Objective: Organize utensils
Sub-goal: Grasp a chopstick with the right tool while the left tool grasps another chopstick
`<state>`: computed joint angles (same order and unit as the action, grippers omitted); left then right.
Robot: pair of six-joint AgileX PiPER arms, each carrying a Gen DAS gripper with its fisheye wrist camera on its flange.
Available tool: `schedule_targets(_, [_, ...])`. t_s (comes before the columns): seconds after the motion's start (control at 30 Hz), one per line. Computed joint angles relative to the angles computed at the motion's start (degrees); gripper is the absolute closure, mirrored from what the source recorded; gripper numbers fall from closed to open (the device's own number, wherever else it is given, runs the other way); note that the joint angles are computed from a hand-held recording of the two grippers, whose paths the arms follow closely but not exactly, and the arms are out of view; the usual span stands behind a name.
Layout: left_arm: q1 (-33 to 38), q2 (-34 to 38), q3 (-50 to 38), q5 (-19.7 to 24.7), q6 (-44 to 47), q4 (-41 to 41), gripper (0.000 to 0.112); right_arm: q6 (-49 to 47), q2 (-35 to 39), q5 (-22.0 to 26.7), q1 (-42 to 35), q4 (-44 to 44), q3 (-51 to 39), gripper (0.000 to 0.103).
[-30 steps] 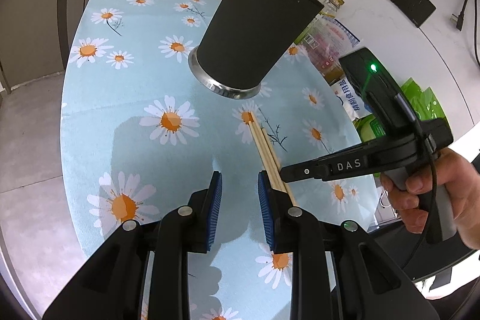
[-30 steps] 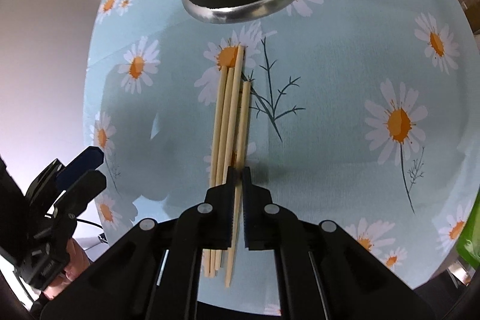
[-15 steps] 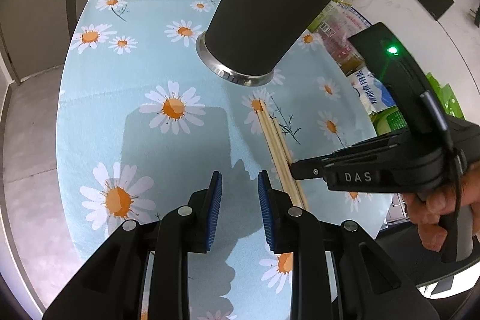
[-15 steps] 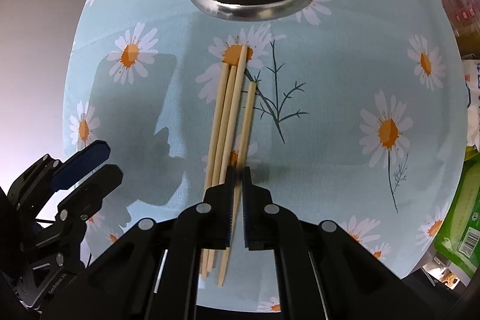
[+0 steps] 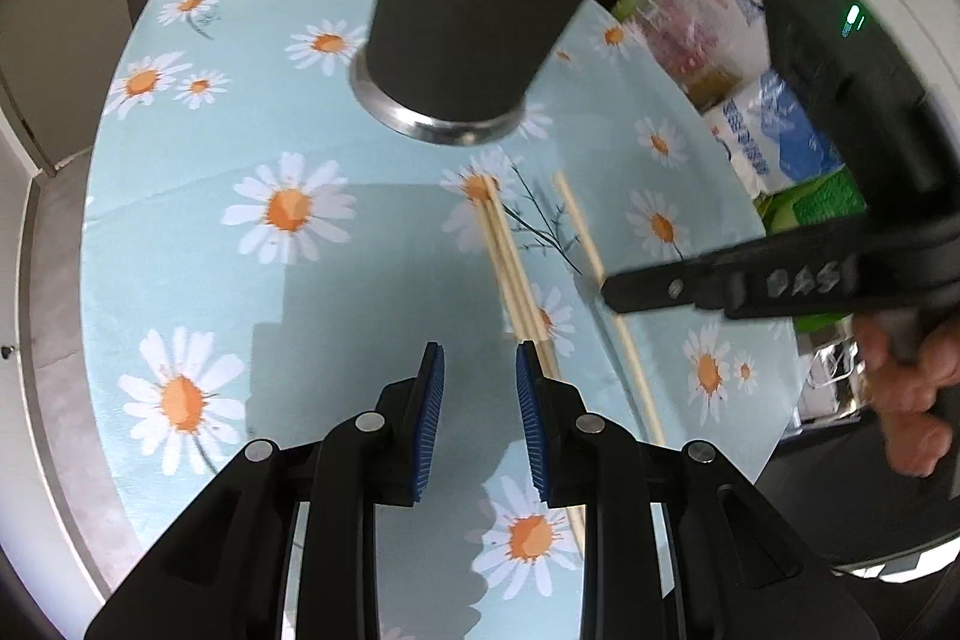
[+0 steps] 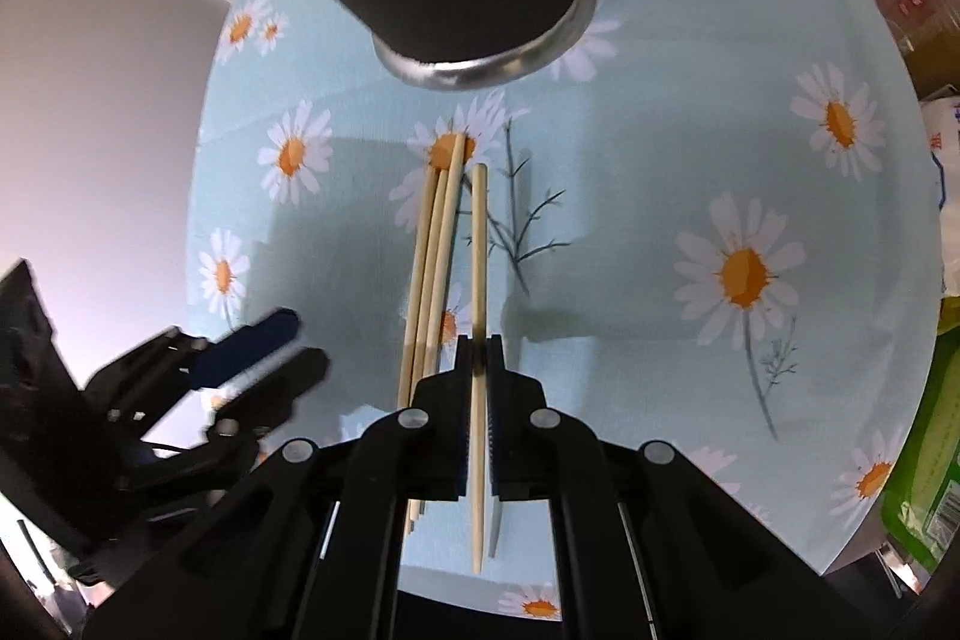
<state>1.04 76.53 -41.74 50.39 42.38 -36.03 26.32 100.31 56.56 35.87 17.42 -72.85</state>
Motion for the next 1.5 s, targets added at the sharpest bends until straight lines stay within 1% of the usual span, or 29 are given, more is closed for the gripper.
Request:
schedule_targets(0.17, [-6.9, 1.6, -1.0, -2.7, -10.4, 5.9, 0.088, -5.0, -4.5, -0.8, -4.2, 2.9, 3.2, 0.098])
schedule_targets(0.23, [-8.8, 2.6, -1.5, -3.1, -13.6, 7.9, 0.088, -7.9, -7.4, -1.6, -6.2, 4.4, 6.4, 0.098])
schedule_targets(0.33, [-12.1, 3.5, -2.6, -3.4, -18.6, 11.4, 0.088, -11.1, -8.7, -1.9, -8.5, 6.1, 7.8, 0.098])
schedule_targets(0.4, [-15.2, 4.1, -3.2, -4.4, -24.8, 16.0, 0.088, -12.7, -9.0, -2.5, -9.0, 7.1, 9.0, 0.098])
schedule_targets(0.67, [-18.3, 4.5, -4.4, -4.5, -35.0, 22.4, 0.089, -21.7, -11.4, -1.3, -15.3, 12.0, 13.4, 0.098])
schedule_targets(0.8, [-18.6, 4.2, -4.2, -4.4, -38.7, 24.0, 0.089, -25.0, -11.6, -0.3, -17.1, 13.6, 13.9, 0.098])
schedule_targets(0.9, [-19.5, 5.2, -5.1, -4.5, -41.3, 24.9, 0.089, -26.9, -11.5, 0.4, -18.1, 14.3, 14.0, 0.098])
schedule_targets(1.07, [-23.3, 6.5, -6.7, -3.6, -48.8, 30.1, 0.089, -28.5, -11.4, 0.4, -18.4, 15.2, 14.3, 0.098])
schedule_targets(1.17, [-28.4, 9.0, -9.1, -2.4, -56.9, 36.9, 0.094, -30.1, -11.3, 0.5, -18.8, 16.1, 14.8, 0.098])
schedule_targets(1.2, [-29.0, 9.3, -9.5, -2.0, -58.5, 37.9, 0.094, -30.5, -11.2, 0.5, -19.0, 16.4, 14.8, 0.098])
schedule_targets(1.27, [-29.4, 9.7, -9.9, -1.7, -59.9, 38.4, 0.097, -31.8, -10.9, 0.6, -19.5, 17.4, 15.2, 0.098])
schedule_targets(1.4, [-30.3, 10.4, -10.6, -1.0, -62.9, 40.5, 0.107, -33.7, -10.6, 0.8, -20.3, 18.6, 15.4, 0.098])
schedule_targets(1.5, [-28.9, 10.1, -10.3, -1.7, -61.6, 38.7, 0.108, -34.2, -10.3, 0.5, -20.2, 19.1, 15.6, 0.098])
